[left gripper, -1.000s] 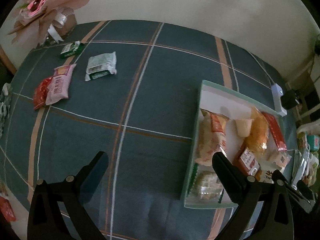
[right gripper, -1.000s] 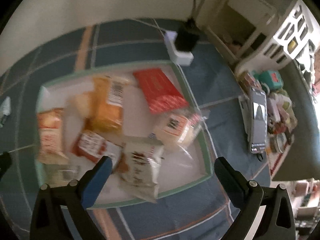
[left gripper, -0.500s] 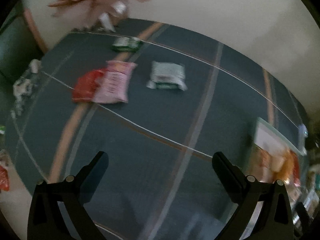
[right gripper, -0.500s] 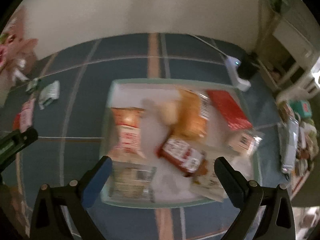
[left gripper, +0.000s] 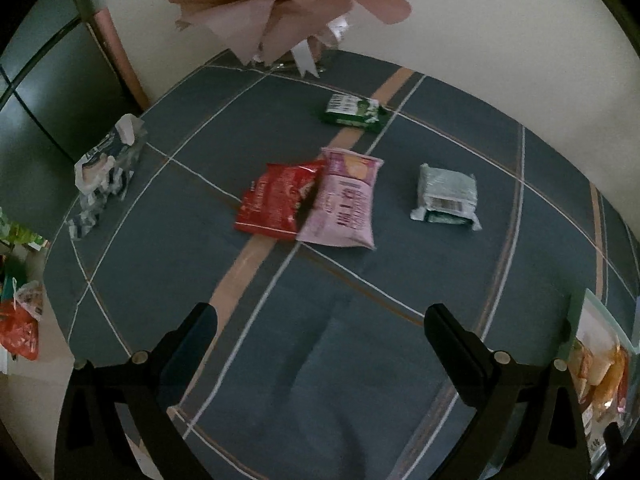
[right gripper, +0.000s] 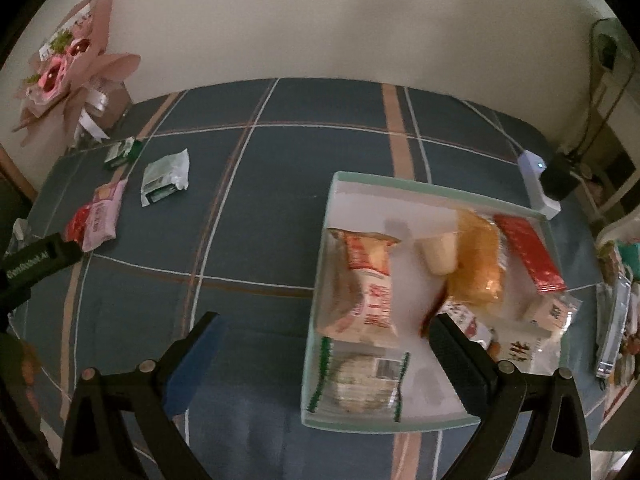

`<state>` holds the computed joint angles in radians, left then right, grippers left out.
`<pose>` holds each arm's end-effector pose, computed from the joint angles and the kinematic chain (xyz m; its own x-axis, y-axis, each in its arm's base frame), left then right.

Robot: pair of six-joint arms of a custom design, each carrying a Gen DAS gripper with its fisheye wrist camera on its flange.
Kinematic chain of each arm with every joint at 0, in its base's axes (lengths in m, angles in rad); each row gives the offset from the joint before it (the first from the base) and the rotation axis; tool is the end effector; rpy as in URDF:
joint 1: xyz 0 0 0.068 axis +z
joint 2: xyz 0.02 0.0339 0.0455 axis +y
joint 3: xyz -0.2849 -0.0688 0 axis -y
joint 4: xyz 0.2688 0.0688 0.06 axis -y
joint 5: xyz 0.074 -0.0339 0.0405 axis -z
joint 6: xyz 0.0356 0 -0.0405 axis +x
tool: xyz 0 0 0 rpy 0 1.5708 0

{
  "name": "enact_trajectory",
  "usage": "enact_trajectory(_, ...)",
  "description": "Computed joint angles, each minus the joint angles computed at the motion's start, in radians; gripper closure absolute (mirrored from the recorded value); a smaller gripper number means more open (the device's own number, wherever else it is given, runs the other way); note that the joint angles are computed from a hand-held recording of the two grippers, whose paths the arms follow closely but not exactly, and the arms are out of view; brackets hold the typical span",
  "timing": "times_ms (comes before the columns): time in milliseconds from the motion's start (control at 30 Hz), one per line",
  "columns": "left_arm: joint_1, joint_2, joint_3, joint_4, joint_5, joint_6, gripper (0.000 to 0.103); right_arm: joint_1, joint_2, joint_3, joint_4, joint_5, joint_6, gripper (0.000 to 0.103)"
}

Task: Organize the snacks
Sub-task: 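Move both open tools away from the tray toward the remaining snacks, then grasp the red packet with the left tool while the right tool grasps the green-white biscuit pack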

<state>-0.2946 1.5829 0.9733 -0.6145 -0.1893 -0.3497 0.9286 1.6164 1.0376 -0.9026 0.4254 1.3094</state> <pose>0.3036 -0.0851 0.1912 -0.9223 -0.0718 -0.3799 -0.0979 0.9939 0.0498 0.1916 0.2317 0.1953 -0.8375 0.3494 -0.4201 0.3935 0.9191 -0.0200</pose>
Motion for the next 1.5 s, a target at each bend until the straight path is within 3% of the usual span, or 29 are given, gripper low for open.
enact_trajectory(400, 0.126, 0.084, 0.064, 0.06, 0.098, 0.174, 0.0, -0.076, 0.112, 0.041, 0.188, -0.075, -0.118, 0.0)
enact_trajectory(733, 0.31, 0.288, 0.23, 0.024, 0.283, 0.282, 0.0, -0.159, 0.301, 0.208, 0.256, -0.124, -0.263, 0.0)
enact_trajectory(1167, 0.374, 0.494, 0.43, -0.025, 0.394, 0.327, 0.001, -0.265, 0.602, 0.662, 0.21, -0.241, -0.432, 0.0)
enact_trajectory(1300, 0.376, 0.529, 0.452, -0.023, 0.403, 0.339, 0.011, -0.276, 0.729, 0.841, 0.129, -0.254, -0.456, 0.002)
enact_trajectory(1500, 0.362, 0.575, 0.474, -0.013, 0.41, 0.347, 0.028, -0.283, 0.864, 1.002, 0.051, -0.274, -0.467, 0.017)
